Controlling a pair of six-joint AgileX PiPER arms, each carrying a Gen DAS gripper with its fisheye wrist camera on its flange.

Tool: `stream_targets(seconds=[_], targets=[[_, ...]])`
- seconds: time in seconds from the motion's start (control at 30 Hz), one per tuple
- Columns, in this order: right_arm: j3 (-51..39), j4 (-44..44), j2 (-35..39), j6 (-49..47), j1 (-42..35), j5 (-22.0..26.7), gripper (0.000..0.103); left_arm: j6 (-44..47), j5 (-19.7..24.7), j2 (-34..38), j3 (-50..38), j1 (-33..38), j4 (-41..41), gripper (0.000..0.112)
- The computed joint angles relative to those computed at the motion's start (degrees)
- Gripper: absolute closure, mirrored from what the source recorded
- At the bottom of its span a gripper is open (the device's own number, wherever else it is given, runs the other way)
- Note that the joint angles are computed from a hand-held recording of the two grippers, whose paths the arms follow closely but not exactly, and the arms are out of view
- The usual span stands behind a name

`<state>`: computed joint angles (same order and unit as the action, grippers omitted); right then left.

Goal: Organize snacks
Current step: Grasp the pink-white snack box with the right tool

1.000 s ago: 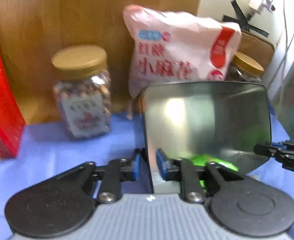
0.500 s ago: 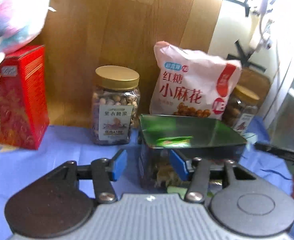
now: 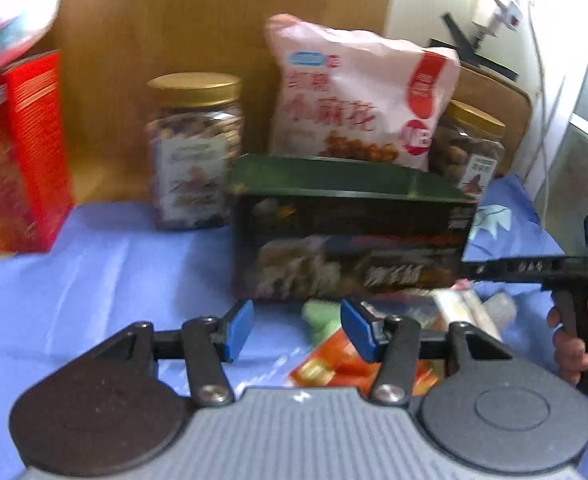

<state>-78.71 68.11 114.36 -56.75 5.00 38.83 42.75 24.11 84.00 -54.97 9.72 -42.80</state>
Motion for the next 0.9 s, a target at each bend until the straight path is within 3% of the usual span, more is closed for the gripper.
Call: stream_targets(seconds=[0.2,0.33,0.43,0.53,0.67,0.83,0.9], targets=[[-0.59,-2.68,-0.28,-0.71,-0.43,0.92,0.076,-7.52,-0.07,8.41,-10.92,-9.74,10.79,0.063],[-2.21,-3.8,0.9,-1.53,-1.37,5.75,0.072,-12.02,3.55,13.67,-17.9,-13.24,14.88,0.064],[1.25,-4.39,-1.97,-3.59,-1.19,6.95,0.071,-10.14,5.88,14.8,-19.89,-14.69,13.21,0.064],[9.15,-2.76,-7.52,-7.96,-0.1,3.28,0.071,-5.7,4.71,13.88,-18.64,-15.35,9.38,0.063],[15.19,-1.74,-11.79,-12.36,0.43,2.97,0.071,-7.15,0.35,11.23,-14.21,-16.4,12.74,0.06],[21.19,2.41,-17.06,-22.97,5.05,-9.26,0.069,4.85,3.21,5.04,-7.52,-9.85,-0.87,0.055],[21.81,5.86,-17.9,-29.3,6.68,-13.28,0.059,10.53,4.69,1.57,-3.75,-5.76,-7.39,0.051]])
